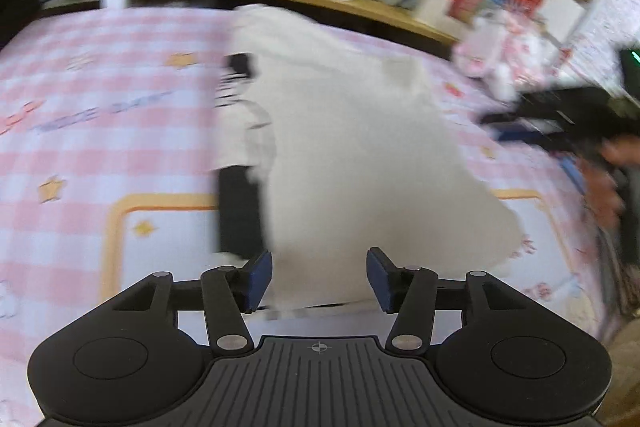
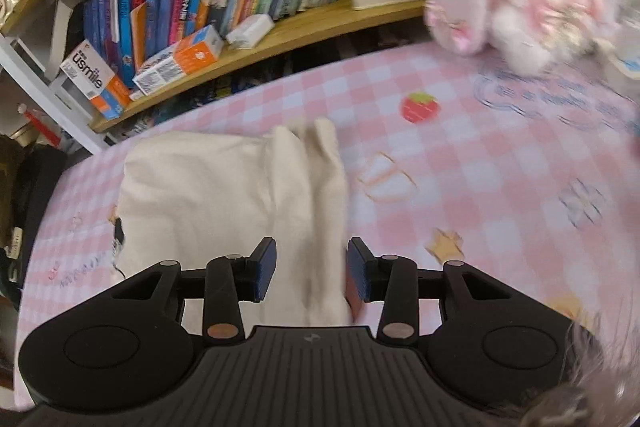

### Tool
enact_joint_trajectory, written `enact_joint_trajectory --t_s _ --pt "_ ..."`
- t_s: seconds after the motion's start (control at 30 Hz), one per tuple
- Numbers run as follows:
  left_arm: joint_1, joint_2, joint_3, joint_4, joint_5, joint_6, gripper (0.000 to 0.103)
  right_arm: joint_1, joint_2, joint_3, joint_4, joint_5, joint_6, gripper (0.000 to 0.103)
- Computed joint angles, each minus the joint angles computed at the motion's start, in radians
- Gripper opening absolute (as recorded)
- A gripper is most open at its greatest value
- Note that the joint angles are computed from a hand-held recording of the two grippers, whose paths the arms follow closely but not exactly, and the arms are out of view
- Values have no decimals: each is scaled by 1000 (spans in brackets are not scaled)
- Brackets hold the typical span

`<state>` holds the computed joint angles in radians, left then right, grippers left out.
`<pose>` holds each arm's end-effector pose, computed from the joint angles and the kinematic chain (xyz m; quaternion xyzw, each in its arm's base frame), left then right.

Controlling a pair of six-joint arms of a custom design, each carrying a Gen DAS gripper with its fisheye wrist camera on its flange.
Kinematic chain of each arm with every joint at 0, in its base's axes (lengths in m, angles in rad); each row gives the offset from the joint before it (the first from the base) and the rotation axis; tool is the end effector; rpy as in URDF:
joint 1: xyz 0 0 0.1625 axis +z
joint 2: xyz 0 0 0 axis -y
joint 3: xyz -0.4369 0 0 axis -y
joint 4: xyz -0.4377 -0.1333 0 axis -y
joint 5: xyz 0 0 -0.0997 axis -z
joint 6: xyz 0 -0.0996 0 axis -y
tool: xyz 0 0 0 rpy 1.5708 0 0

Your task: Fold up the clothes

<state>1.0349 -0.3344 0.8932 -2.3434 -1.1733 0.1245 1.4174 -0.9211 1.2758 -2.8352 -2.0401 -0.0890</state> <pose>-0.3122 -0.8622 0.0052 0.2961 0.9289 -0.1425 0.1708 -0.0359 -0.8101 0.3825 -0.1302 -0.8700 0.3989 0.2590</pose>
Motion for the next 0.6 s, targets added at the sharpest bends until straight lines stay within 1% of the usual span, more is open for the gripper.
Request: enact_joint_trajectory --t_s 0.07,0.13,0.23,0.3,0.4,0.43,0.47,0.5,0.53,0.57,0.6 --pt "11 -4 -4 4 6 -19 52 8 -30 63 -35 -50 -7 37" --pt "22 1 -24 29 -3 -44 52 17 -58 124 -64 -83 -15 37" --pt "35 23 -68 65 -24 -64 51 25 -105 219 -76 -80 -3 37" --pt "42 39 -96 83 -40 -76 49 29 -125 267 -79 -57 29 37" --pt "49 62 -140 105 -62 -93 48 37 -130 308 -95 -52 65 37" --pt "51 69 -154 111 -69 -100 48 40 -127 315 -100 -58 73 33" --pt "54 74 -164 115 -77 -107 46 43 -125 320 -100 -68 82 31" --pt "57 81 -177 123 -87 -114 37 43 -125 324 -95 -70 93 22" --pt "62 87 -192 139 -101 -128 19 41 -124 328 -94 -69 106 10" --pt "65 84 -194 144 -120 -136 9 40 -124 332 -92 -68 118 10" --pt "64 71 -176 129 -142 -128 8 39 -123 335 -94 -69 127 9"
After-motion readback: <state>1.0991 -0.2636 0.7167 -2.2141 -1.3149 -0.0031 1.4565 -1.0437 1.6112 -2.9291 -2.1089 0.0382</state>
